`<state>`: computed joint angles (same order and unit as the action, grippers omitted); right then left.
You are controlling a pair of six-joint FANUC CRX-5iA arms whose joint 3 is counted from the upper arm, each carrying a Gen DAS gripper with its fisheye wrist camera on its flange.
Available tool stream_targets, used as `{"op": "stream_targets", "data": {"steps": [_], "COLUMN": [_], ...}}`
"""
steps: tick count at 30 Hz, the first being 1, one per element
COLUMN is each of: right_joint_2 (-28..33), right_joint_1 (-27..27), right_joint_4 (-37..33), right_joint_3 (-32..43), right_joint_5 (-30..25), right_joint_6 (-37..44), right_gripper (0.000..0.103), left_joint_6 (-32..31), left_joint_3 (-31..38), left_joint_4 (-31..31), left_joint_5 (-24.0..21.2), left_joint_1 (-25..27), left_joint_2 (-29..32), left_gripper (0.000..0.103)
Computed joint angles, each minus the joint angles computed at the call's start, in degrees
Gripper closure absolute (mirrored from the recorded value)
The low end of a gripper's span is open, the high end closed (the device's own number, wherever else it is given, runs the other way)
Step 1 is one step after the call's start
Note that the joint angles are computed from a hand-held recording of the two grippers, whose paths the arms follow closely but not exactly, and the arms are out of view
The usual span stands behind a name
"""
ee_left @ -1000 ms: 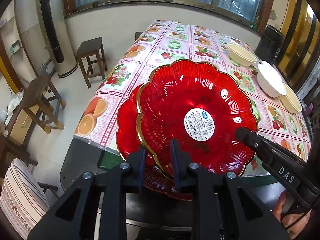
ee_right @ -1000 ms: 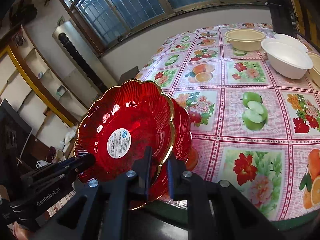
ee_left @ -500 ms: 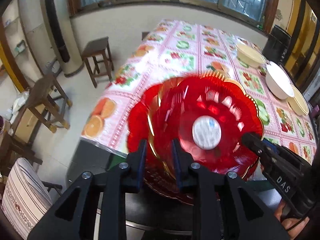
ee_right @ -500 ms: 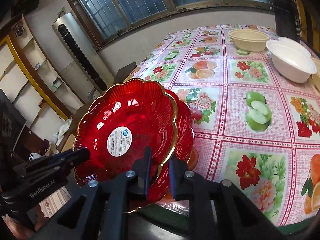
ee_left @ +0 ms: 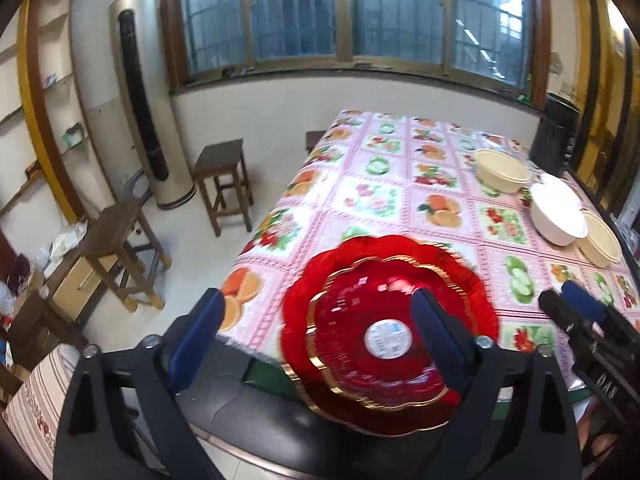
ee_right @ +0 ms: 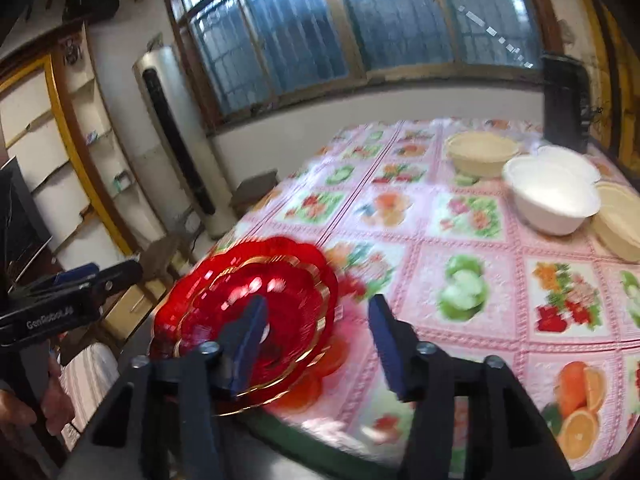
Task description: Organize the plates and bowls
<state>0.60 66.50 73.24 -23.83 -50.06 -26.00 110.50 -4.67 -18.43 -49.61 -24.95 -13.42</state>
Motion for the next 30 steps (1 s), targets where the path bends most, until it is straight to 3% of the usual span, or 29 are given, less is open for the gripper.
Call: {"op": "stream_targets", "data": {"steps": [6,15,19,24,30], "right_joint_2": [-6.1,-16.4,-21.4,-30.2,-37.8], "right_joint_1": [0.8,3.3,3.8,-0.8,-16.6], "right_joint_4": [3.7,0.5,-0.6,-1.0,2.3], "right_joint_3": [-8.0,-18.2,-21.3,-25.8,-31.2], "right_joint_5": [-9.9,-20.7,-25.5,-25.0,-10.4], "right_joint_6": [-8.5,-18.0,-19.1,-19.2,-27.8], "right_gripper": [0.027,0.025,0.025,0.022,0.022], "left_joint_6": [-1.7,-13.4,-18.2,-22.8,-17.6], "left_joint_3": [3.6,9.2,13.7,22.7,41.0], "left_joint_4": [-2.8,4.6,11.7,21.3,18.7], "left_joint_5": [0.3,-0.5,-2.8,-8.9,-19.0], "left_joint_1": [-7.8,-14.8,-15.2,-15.2,-18.4], "left_joint_2": [3.6,12.0,16.7,24.8,37.6], "left_gripper": [0.001,0.0,0.0,0.0,0.0]}}
